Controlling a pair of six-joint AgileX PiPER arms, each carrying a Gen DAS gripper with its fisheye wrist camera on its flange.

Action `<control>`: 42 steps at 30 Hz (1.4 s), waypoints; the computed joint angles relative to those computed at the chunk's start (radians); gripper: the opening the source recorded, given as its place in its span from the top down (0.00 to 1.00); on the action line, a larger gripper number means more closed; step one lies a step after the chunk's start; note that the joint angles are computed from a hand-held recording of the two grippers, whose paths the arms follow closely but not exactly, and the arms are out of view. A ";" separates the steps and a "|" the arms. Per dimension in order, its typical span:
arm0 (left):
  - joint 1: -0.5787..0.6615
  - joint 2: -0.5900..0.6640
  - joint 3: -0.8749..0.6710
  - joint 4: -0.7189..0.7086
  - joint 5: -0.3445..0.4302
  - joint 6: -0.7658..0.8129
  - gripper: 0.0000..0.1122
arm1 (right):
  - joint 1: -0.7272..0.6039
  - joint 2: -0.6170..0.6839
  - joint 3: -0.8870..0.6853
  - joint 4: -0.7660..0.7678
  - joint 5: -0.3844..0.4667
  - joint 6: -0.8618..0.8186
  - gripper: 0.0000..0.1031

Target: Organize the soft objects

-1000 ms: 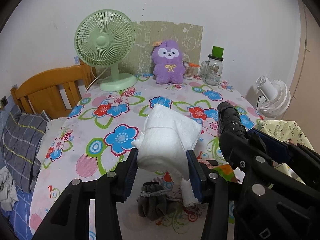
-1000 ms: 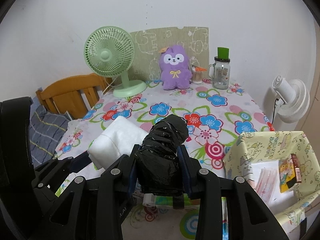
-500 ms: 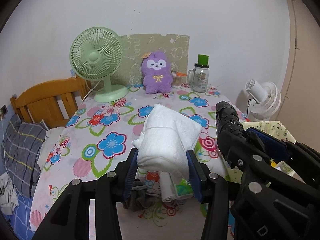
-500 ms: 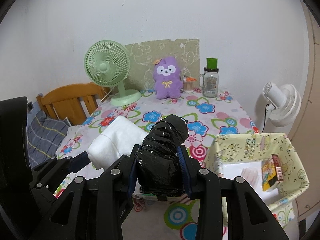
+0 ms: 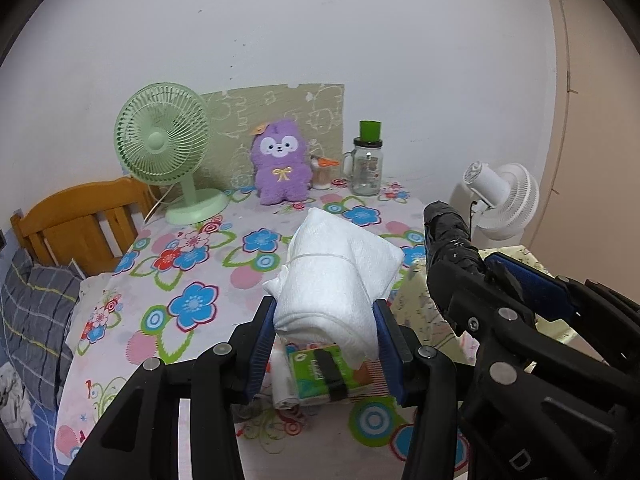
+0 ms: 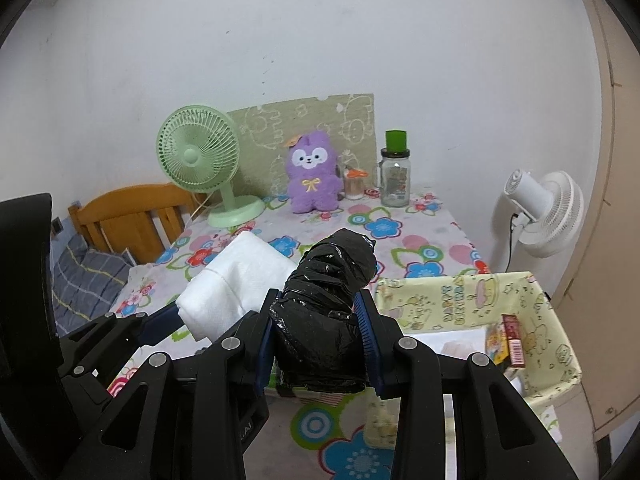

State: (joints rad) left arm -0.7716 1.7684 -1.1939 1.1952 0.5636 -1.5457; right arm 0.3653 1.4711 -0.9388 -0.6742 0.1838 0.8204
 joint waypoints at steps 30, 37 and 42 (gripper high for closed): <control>-0.115 0.231 -0.338 -0.195 -0.004 0.275 0.56 | -0.332 -0.053 0.074 1.021 -0.064 -1.099 0.60; -0.115 0.312 -0.458 -0.334 0.007 0.433 0.56 | -0.412 0.001 0.052 1.343 -0.044 -1.436 0.60; -0.110 0.374 -0.547 -0.446 0.024 0.552 0.56 | -0.457 0.047 0.030 1.481 -0.026 -1.583 0.60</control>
State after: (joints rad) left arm -0.8815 2.1426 -1.7405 0.7496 0.5871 -0.9937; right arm -0.0913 1.5184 -0.9087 0.8070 0.1574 -0.7628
